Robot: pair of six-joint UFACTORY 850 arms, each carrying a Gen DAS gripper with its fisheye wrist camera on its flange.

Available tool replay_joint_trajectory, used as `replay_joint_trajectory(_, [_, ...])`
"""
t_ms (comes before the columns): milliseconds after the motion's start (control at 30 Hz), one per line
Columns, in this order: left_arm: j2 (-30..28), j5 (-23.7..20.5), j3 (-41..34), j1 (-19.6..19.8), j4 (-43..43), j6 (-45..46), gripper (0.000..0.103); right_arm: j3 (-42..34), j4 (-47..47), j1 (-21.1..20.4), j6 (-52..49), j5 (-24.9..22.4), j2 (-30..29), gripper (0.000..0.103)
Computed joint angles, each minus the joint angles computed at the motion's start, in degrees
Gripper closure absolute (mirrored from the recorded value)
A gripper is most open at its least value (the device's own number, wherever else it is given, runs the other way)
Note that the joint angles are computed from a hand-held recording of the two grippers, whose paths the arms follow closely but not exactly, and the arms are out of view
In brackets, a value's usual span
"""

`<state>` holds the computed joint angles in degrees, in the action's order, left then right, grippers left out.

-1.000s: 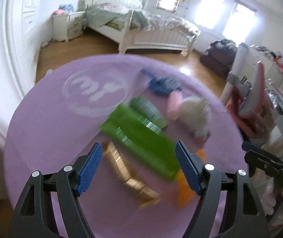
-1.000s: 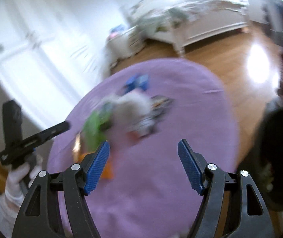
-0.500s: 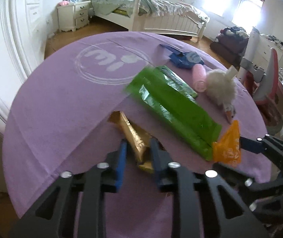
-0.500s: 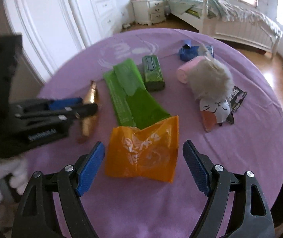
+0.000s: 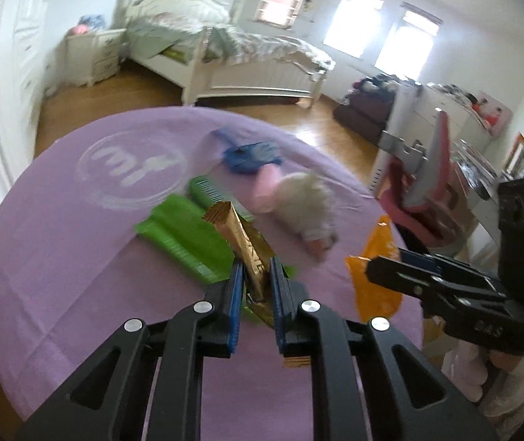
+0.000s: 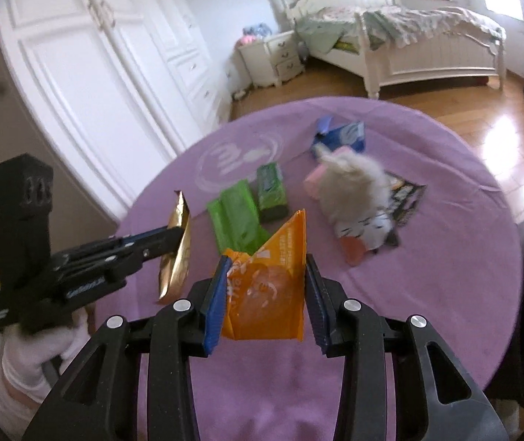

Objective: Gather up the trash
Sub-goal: 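Grasp the gold snack wrapper with the left tool while the right tool grasps the orange bag, then carry the gold wrapper and orange bag over the trash bin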

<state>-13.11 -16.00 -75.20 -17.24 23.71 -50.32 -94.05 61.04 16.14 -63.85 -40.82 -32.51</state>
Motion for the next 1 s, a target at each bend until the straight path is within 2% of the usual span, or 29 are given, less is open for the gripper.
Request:
replay_joint_trajectory(233, [-5.96, -2.51, -8.68, -3.84, -1.94, 7.50, 0.088, 1.76, 5.20, -4.55, -1.80, 0.93, 2.06, 0.064])
replay_joint_trajectory(700, [-15.87, -5.79, -23.80, -8.58, -7.71, 20.98, 0.088, 1.21, 12.54, -12.13, -2.17, 3.41, 0.79, 0.064])
replay_joint_trajectory(1000, [-24.39, -7.81, -34.58, -9.67, -24.31, 39.06, 0.088, 2.56, 15.42, -16.59, -2.30, 4.58, -0.13, 0.064])
